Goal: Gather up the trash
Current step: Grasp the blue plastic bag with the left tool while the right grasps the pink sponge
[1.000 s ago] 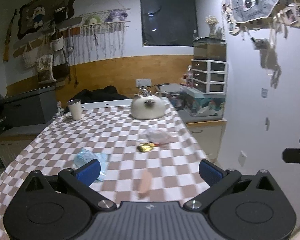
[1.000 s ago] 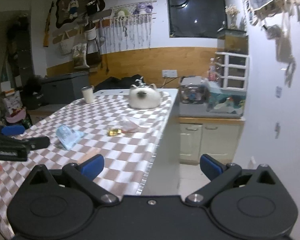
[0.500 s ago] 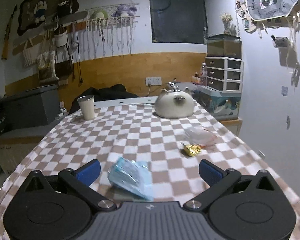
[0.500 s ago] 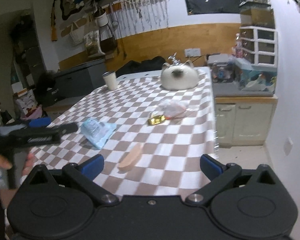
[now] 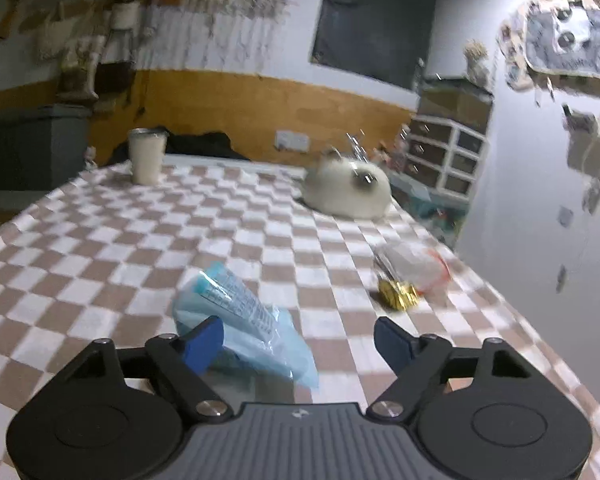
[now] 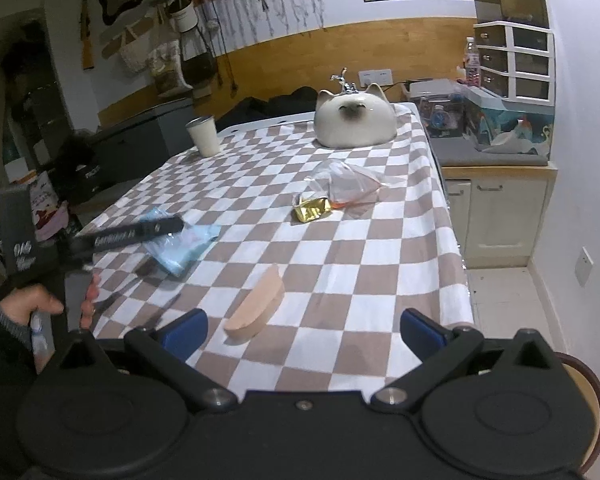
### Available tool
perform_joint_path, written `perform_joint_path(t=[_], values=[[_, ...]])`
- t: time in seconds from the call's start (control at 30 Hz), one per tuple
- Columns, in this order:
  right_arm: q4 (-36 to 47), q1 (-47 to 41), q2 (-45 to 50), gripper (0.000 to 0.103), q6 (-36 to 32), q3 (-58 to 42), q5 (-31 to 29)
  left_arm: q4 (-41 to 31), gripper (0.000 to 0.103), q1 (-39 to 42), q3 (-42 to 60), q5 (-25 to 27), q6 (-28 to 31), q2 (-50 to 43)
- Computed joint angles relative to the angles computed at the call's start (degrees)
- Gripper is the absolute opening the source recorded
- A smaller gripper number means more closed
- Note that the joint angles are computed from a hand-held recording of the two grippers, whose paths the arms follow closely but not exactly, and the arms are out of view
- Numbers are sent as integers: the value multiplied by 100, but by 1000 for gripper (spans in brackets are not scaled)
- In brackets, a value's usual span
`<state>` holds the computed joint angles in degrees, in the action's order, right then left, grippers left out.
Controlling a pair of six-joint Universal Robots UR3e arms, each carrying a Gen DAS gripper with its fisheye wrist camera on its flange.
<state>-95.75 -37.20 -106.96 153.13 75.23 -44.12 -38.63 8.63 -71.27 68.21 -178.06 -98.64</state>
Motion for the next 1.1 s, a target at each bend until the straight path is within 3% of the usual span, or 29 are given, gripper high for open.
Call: perform_joint_path(t=[0.17, 0.5, 0.63, 0.87, 1.1], values=[[-593, 428, 344, 103, 458, -10, -148, -73, 81, 62, -268, -371, 353, 245], [-2025, 1717, 1337, 103, 1337, -389, -1166, 1094, 82, 618, -612, -443, -656, 162], [-2306, 2046, 1552, 103, 1407, -318, -1318, 838, 82, 714, -313, -635, -801, -181], [-2495, 2395, 1730, 103, 1291, -178, -1642, 349, 81, 600, -297, -1140, -341, -69], [-2729, 2511, 1763, 103, 1359, 47, -2002, -207, 73, 162, -292, -1046, 123, 79]])
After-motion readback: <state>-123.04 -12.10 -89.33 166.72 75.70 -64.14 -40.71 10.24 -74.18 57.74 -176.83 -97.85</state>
